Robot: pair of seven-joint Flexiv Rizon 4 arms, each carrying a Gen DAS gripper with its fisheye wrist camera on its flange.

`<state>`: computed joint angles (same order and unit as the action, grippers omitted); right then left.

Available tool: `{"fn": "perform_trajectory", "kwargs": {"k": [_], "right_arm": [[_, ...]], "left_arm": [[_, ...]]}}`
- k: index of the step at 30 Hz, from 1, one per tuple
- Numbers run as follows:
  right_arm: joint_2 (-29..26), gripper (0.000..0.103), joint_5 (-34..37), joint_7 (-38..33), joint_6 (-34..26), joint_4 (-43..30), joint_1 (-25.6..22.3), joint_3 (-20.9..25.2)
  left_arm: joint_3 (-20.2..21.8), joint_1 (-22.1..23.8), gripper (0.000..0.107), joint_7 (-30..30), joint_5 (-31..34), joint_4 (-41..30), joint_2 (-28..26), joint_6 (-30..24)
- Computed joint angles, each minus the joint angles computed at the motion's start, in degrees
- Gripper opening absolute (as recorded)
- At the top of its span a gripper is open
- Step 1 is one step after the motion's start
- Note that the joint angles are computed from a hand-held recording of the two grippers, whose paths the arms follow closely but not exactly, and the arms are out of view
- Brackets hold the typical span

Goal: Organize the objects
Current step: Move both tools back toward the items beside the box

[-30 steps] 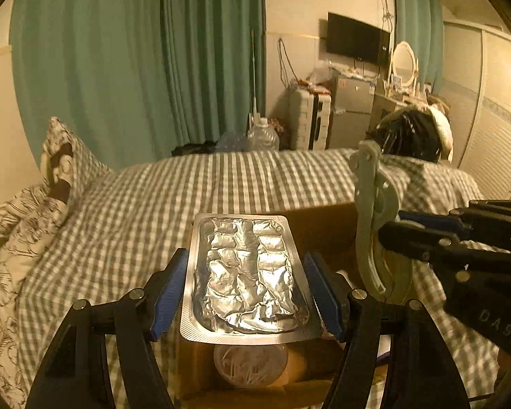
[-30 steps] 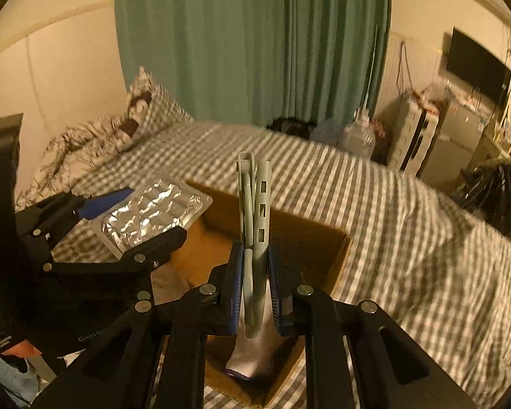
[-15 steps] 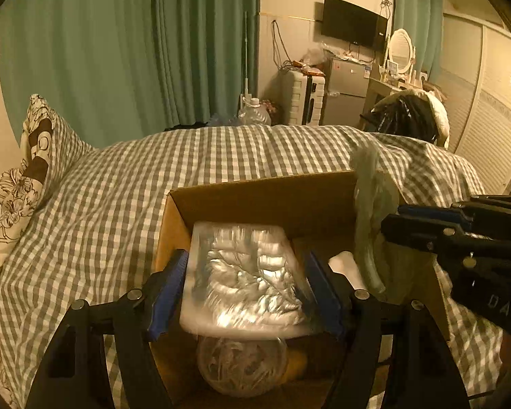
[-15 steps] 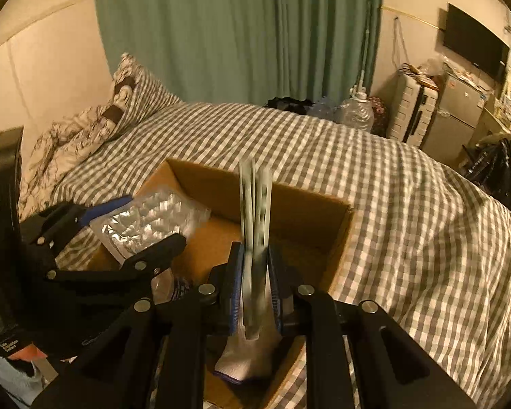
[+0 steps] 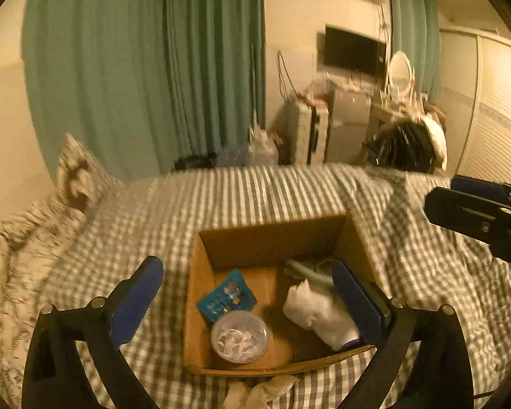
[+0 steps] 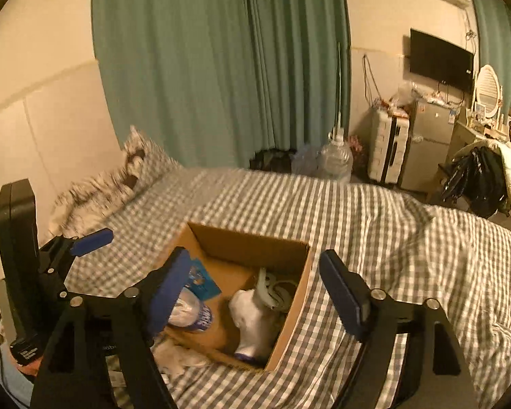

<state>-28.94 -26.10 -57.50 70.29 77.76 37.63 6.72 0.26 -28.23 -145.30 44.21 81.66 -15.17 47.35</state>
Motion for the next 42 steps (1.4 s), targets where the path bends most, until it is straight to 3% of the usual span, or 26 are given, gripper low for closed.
{"fn": "perform_trajectory", "kwargs": {"k": [5, 10, 21, 25, 30, 42], "right_arm": [[6.9, 0.088, -5.0, 4.8, 3.2, 7.0, 1.5, -2.1], [14.3, 0.096, -14.7, 12.6, 5.5, 14.6, 1.9, -3.0], [21.5, 0.098, -21.2, 16.7, 3.3, 25.6, -2.7, 4.6], [21.1, 0.098, -20.4, 17.3, 3.2, 29.3, -3.0, 6.3], [18.3, 0.098, -19.0, 16.3, 3.5, 33.3, -1.8, 7.1], [9.6, 0.098, -1.5, 2.9, -2.9, 32.9, 1.1, 10.7]], "left_arm": [[-1.2, -1.4, 0.103, -2.4, 2.5, 1.8, 5.5, -2.7], [-4.7, -1.2, 0.103, -5.8, 5.8, 4.7, 11.4, -8.0], [-13.6, 1.8, 0.103, -11.4, 8.5, 15.3, 22.1, -17.9], [-16.8, 2.7, 0.103, -14.0, 7.2, 19.9, 23.4, -20.1], [-18.0, 2.3, 0.103, -19.4, 4.2, 25.5, 22.6, -18.9], [-16.1, 0.4, 0.103, -21.3, -0.7, 32.0, 20.2, -15.6]]}}
